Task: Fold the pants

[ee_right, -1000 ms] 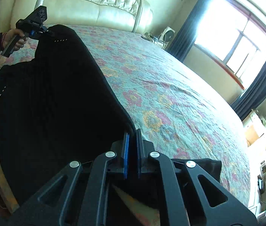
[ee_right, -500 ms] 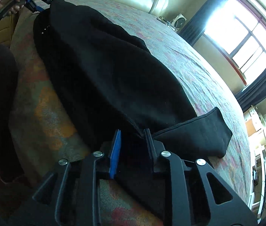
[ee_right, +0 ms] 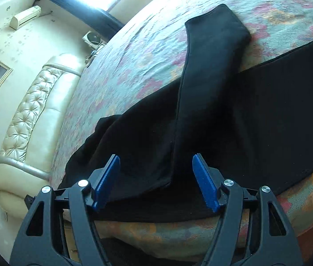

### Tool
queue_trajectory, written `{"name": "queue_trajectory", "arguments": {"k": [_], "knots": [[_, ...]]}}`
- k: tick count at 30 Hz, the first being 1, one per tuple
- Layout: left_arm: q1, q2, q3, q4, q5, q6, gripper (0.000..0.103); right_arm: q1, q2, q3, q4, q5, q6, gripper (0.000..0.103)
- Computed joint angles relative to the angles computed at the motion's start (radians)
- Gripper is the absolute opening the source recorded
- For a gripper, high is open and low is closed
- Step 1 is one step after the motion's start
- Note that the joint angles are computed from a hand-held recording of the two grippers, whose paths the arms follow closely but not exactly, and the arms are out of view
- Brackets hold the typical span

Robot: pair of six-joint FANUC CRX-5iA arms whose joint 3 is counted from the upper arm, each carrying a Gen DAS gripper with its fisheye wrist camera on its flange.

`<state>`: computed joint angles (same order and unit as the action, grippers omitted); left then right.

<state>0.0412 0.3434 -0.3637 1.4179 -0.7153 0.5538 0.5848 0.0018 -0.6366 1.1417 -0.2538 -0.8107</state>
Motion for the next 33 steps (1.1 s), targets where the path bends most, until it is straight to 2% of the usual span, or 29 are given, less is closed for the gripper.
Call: {"name": "queue_trajectory", "arguments": {"k": [1,3,4,6,8,9,12,15,17,19,22,25,29,33], "knots": [[-0.003,0.012,0.023,-0.040,0.013,0.037,0.084,0.027,-0.004,0.007,-0.074,-0.046,0.066,0.068],[-0.002,0.033,0.040,-0.052,0.012,0.068,0.084,0.092,0.043,0.100,-0.232,-0.203,0.255,0.066],[0.002,0.037,0.035,-0.046,0.007,0.076,0.084,0.117,0.078,0.157,-0.287,-0.293,0.353,0.063],[-0.007,0.047,0.035,-0.013,0.005,0.094,0.084,0.143,0.136,0.229,-0.355,-0.412,0.478,0.059],[-0.011,0.053,0.036,0.003,0.004,0.086,0.084,0.150,0.185,0.289,-0.425,-0.489,0.575,0.051],[-0.013,0.052,0.035,0.005,0.006,0.080,0.084,0.144,0.203,0.300,-0.448,-0.495,0.598,0.043],[-0.012,0.049,0.029,0.018,0.006,0.067,0.084,0.125,0.209,0.278,-0.464,-0.460,0.598,0.020],[-0.013,0.047,0.016,0.080,-0.013,0.046,0.084,0.112,0.152,0.203,-0.432,-0.378,0.508,0.012],[-0.010,0.042,0.002,0.109,-0.033,0.034,0.084,0.095,0.117,0.158,-0.399,-0.319,0.449,0.012],[-0.015,0.029,-0.009,0.131,-0.032,0.017,0.084,0.083,0.063,0.082,-0.286,-0.258,0.306,0.012],[-0.023,0.008,-0.032,0.170,-0.045,-0.021,0.084,0.076,-0.008,0.003,-0.136,-0.235,0.152,0.011],[-0.024,-0.010,-0.049,0.169,-0.058,-0.016,0.084,0.083,-0.069,-0.056,-0.052,-0.248,0.063,0.011],[-0.023,-0.038,-0.079,0.152,-0.036,-0.022,0.084,0.095,-0.130,-0.126,-0.038,-0.232,0.005,0.011],[-0.010,-0.033,-0.091,0.089,-0.001,0.034,0.084,0.110,-0.111,-0.148,-0.113,-0.204,0.028,0.011]]}}
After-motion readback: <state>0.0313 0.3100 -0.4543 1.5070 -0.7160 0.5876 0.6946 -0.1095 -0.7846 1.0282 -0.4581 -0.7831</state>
